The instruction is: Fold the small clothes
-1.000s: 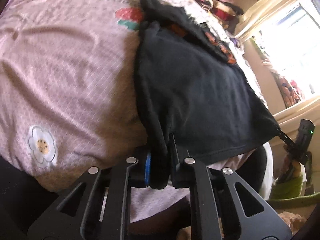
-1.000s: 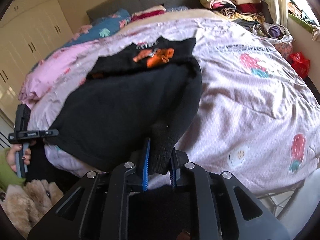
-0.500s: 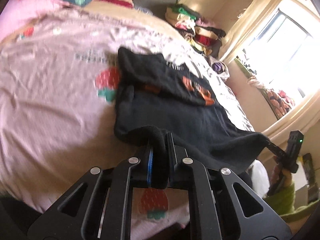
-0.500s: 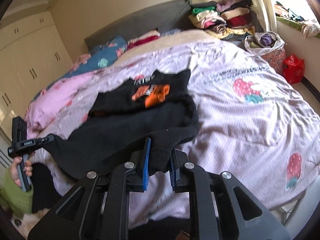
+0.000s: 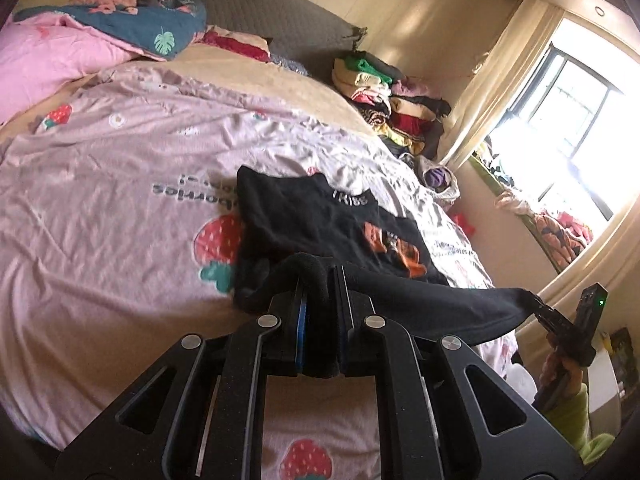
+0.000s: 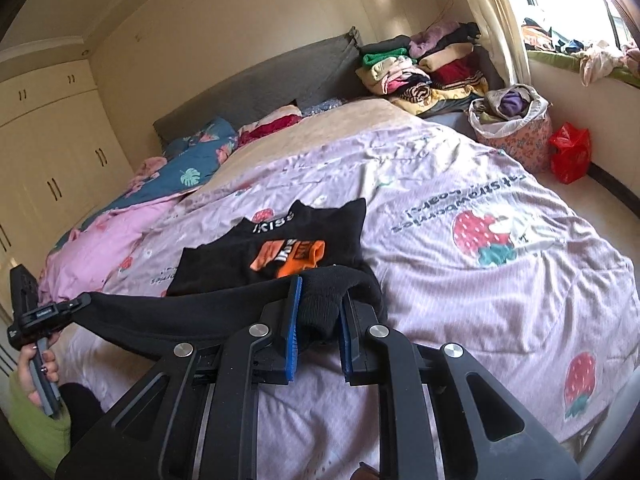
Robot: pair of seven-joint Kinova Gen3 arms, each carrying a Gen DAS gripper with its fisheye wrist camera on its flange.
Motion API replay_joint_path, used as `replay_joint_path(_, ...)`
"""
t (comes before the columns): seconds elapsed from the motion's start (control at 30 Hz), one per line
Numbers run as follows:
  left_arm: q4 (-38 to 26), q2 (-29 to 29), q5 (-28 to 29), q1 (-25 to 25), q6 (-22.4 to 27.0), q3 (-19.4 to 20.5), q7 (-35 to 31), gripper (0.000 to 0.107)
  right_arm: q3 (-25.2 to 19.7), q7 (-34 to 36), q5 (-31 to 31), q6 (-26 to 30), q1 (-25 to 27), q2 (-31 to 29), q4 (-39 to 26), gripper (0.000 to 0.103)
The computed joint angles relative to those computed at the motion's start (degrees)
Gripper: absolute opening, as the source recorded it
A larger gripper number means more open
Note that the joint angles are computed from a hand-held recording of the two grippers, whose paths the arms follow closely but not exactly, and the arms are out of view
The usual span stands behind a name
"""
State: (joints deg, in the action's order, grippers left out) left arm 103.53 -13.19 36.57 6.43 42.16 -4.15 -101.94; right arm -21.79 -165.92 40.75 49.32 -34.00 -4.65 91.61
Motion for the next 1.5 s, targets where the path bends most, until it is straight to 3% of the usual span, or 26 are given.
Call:
replay_joint_path(0.4, -4.2, 3.3, -2.2, -0.6, -2.7, 1.8, 2.4, 0.005, 2.6, -1.3, 6.3, 3.7, -3.1, 4.7, -6.5, 0.015)
replay_joint_path(0.93, -11.6, 10.8, -9.4, -2.6, -3.4, 5.5, 7.8, 0.005, 9.8, 0.9, 8.2, 7.3, -7.8, 12.6, -15.0, 0.015)
replay_joint_path(1.5, -16.9, 18.3, -22.1, -2.1, -3.2, 8.3, 16.7, 0.005, 18.5, 6.6, -0.6, 8.2, -8.6, 23.2, -26.7, 0.015)
